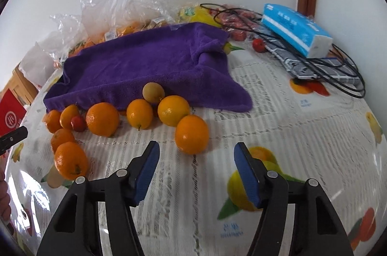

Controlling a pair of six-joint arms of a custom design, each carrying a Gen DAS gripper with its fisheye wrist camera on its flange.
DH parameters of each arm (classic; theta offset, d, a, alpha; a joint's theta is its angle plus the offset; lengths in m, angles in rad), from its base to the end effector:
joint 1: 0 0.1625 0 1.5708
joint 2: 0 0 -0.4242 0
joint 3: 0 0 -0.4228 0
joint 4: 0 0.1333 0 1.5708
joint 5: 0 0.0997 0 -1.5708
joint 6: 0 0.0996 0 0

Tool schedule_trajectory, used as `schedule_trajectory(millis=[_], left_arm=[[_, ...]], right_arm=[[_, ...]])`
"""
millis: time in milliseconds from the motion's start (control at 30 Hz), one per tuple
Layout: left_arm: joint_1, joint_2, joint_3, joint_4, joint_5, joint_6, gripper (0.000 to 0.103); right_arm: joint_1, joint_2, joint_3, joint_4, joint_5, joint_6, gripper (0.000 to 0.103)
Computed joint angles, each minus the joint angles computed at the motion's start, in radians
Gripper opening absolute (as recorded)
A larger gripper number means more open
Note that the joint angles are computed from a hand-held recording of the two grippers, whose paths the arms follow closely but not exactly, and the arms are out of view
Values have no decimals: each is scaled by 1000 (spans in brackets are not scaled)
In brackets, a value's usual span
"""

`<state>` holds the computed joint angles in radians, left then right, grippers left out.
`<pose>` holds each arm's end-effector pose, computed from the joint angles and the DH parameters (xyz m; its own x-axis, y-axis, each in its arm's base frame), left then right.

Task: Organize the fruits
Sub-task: 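Reach the right gripper to a large orange and close on it, then lift the orange with the right gripper and carry it over the purple towel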

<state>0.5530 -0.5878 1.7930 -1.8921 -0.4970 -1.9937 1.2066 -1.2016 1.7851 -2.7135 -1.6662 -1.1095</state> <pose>-0.3356 -0.4667 -0.1043 -0.6267 -0.6168 -0.4763 0.0776 0.5588 -0.8256 -0.1134 -0.6450 0.2940 -0.6764 -0.5304 0.5110 -0.6824 0.7124 -0.1638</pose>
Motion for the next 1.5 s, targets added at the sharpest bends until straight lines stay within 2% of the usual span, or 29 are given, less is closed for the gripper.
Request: schedule_trajectory(millis=[67, 167, 233, 300, 467, 633, 733, 833, 933, 1067, 1167, 1300, 1500], left_arm=[[1, 0, 14, -39, 9, 28, 101], [13, 3, 16, -69, 27, 59, 99], [26, 7, 12, -106, 29, 98, 96], [44, 16, 6, -153, 33, 150, 93], [83, 49, -19, -264, 36, 298, 82], [103, 78, -29, -373, 47, 414, 76], [114, 91, -47, -371, 49, 432, 70], [117, 104, -62, -373, 64, 468, 59], [119, 113, -93, -289, 69, 435, 57], [115, 116, -71, -408, 73, 527, 40], [113, 110, -58, -438, 65, 527, 40], [104, 97, -31, -490, 45, 530, 40], [81, 67, -2, -462, 39, 458, 40]], right_arm=[[6, 22, -15, 9, -22, -2, 55], [13, 42, -13, -41, -28, -22, 53], [17, 51, -11, -62, -39, -30, 48], [17, 52, -8, -72, -36, -37, 33], [11, 40, -3, -60, -28, -41, 33], [1, 22, 8, -41, -16, -40, 33], [1, 24, 1, -31, -16, -33, 33], [4, 26, 7, -49, -25, -41, 33], [6, 27, 13, -65, -31, -49, 33], [1, 26, 3, -38, -16, -36, 32], [-2, 20, 15, -71, -8, -24, 32], [-10, -4, 27, -44, 14, -18, 32], [-2, -40, 43, -24, 41, -20, 32]])
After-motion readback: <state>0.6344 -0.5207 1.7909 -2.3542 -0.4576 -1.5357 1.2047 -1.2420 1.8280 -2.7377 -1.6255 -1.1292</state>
